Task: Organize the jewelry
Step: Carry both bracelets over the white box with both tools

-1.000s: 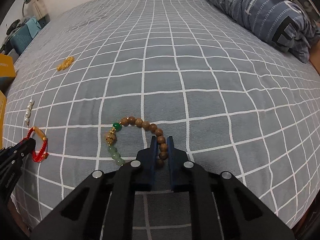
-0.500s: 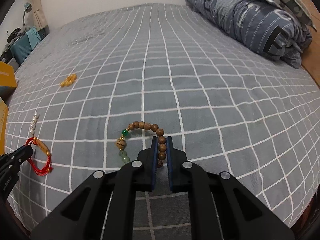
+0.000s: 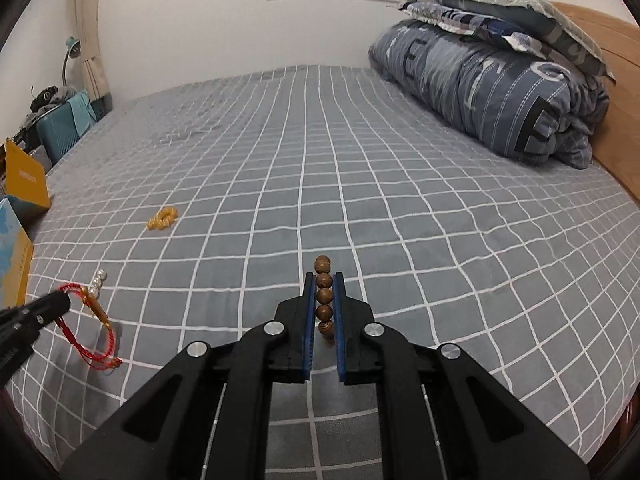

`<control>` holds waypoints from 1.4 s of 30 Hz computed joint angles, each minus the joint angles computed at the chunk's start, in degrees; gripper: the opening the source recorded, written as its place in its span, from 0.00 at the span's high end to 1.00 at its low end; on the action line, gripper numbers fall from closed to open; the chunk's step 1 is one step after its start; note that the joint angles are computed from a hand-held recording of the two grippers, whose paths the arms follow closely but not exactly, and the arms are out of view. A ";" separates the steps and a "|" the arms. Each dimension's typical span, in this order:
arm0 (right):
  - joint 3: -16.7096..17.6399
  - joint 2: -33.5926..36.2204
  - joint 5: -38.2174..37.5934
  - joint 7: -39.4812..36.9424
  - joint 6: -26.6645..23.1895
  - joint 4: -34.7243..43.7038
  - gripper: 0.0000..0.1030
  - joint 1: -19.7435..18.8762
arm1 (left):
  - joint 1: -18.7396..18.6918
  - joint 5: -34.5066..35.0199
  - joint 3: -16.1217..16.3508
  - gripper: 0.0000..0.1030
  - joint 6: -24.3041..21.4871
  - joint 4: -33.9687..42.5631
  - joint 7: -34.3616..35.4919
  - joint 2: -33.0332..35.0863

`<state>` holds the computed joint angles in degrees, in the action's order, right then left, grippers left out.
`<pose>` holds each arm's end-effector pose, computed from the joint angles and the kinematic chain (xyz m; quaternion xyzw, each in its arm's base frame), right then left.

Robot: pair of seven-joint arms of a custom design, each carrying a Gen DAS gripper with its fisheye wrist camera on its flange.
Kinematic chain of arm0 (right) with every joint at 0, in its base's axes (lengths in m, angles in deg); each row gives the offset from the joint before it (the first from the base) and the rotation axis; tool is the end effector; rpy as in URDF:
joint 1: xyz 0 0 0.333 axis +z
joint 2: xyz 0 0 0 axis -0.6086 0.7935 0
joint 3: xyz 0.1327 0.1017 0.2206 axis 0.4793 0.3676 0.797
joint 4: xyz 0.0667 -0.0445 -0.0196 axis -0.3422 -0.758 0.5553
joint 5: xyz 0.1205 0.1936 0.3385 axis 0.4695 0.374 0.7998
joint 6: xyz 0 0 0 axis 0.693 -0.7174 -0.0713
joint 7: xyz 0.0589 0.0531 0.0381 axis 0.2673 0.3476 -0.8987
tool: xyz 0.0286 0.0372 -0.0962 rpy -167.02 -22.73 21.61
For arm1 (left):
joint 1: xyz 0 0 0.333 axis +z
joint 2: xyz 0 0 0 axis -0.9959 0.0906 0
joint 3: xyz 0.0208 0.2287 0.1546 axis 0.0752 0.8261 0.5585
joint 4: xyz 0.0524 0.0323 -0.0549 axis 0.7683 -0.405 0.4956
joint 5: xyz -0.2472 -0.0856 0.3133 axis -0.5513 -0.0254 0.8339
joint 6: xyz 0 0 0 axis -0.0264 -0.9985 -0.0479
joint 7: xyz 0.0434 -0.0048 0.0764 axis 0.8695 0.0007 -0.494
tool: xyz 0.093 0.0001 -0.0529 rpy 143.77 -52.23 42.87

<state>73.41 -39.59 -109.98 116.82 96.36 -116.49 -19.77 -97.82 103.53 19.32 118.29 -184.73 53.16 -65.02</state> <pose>0.5410 0.2724 0.5101 -0.6770 0.6014 -0.2739 0.3241 0.4913 -0.3033 0.5214 -0.7118 0.5882 -0.2956 0.2450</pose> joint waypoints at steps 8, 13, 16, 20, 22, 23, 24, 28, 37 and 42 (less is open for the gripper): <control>0.15 -0.11 -1.96 1.41 -0.02 0.15 0.93 0.04 | 0.69 7.28 -0.96 0.95 -1.13 0.45 -4.58 -0.58; 0.30 -0.24 -1.39 0.94 -1.17 0.65 0.93 0.34 | 0.48 8.13 -0.75 0.95 -2.54 1.14 -4.55 -0.33; 0.39 -0.26 -0.44 0.13 -1.97 1.09 0.93 0.55 | 0.40 7.68 -0.53 0.95 -3.38 0.65 -3.93 -1.13; 0.64 0.10 1.70 -1.78 -3.81 2.77 0.93 1.06 | 0.85 6.23 -0.07 0.95 -4.33 0.12 -2.74 -2.73; 0.75 0.63 2.97 -3.08 -5.06 4.17 0.93 1.53 | 1.24 5.20 0.06 0.95 -4.69 0.03 -1.94 -3.62; 0.75 0.98 4.33 -4.24 -5.56 4.86 0.93 1.81 | 1.45 4.94 0.02 0.95 -5.03 -0.09 -1.42 -4.07; 0.76 1.36 5.67 -5.38 -6.02 5.52 0.93 2.10 | 1.68 4.73 -0.04 0.95 -5.40 -0.21 -0.97 -4.54; 1.13 3.09 6.55 -6.40 -7.93 8.78 0.93 3.67 | 2.76 2.53 0.33 0.95 -6.24 -1.98 0.96 -7.95; 1.59 8.13 7.96 -8.79 -10.69 18.81 0.93 8.41 | 6.63 -0.11 0.13 0.95 -8.02 -6.86 3.53 -17.61; 1.86 12.49 9.05 -11.14 -12.99 26.39 0.93 12.09 | 9.06 -1.94 0.25 0.95 -9.66 -9.31 5.85 -22.45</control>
